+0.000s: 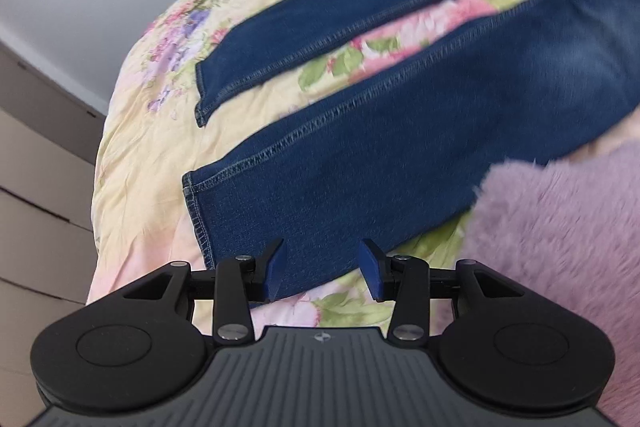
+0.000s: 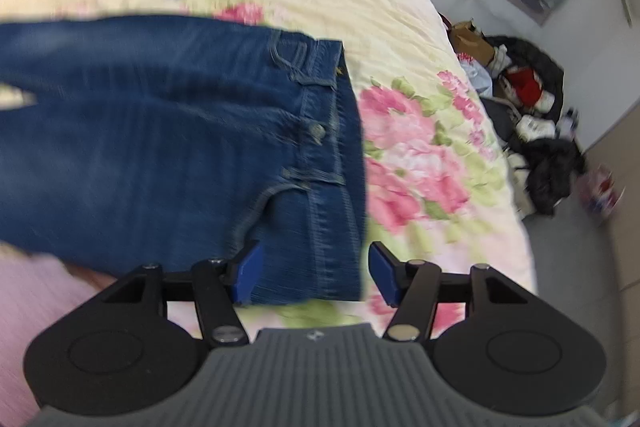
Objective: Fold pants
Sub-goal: 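Grasp the hem of one jeans leg with the left gripper while the right gripper grasps the waistband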
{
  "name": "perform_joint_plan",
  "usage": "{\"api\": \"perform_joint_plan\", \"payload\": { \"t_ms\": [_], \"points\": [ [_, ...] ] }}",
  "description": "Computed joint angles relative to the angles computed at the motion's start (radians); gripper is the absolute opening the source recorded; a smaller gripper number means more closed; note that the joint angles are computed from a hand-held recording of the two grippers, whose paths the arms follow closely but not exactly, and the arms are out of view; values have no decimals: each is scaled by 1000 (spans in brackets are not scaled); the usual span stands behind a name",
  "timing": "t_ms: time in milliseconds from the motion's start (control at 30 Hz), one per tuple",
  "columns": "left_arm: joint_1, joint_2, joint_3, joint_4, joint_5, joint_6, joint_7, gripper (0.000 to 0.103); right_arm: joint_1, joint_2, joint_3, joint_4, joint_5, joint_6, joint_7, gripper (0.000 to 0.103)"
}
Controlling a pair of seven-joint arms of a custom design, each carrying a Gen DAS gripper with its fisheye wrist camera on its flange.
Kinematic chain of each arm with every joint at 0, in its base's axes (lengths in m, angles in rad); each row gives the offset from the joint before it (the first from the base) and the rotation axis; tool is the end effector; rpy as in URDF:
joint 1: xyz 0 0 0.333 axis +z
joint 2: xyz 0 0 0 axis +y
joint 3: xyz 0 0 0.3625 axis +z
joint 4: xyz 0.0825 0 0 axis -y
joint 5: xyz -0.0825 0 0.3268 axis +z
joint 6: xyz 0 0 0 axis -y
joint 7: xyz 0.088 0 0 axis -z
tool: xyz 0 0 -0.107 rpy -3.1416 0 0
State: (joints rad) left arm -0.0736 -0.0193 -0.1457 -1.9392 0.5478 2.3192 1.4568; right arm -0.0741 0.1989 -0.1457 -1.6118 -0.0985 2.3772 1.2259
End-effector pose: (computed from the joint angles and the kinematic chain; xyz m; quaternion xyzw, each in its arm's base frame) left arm 0.5236 -0.1076 0.6009 -0.5259 0.7958 -0.0207 0.2996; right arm 0.6077 -0.1262 0.6327 -0.7382 0.6113 -0.2722 0.0858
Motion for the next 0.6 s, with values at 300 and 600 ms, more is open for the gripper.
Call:
{"api": "perform_joint_plan", "payload": {
  "t_ms": [300,600],
  "points": [
    [6,52,7,-18,13,-23,207,59,-21,21,-14,-45,-71,63,-152,55],
    [-8,113,11,2,117,-52,154,71,0,21,-15,-192,-57,234,-131,53]
  ]
}}
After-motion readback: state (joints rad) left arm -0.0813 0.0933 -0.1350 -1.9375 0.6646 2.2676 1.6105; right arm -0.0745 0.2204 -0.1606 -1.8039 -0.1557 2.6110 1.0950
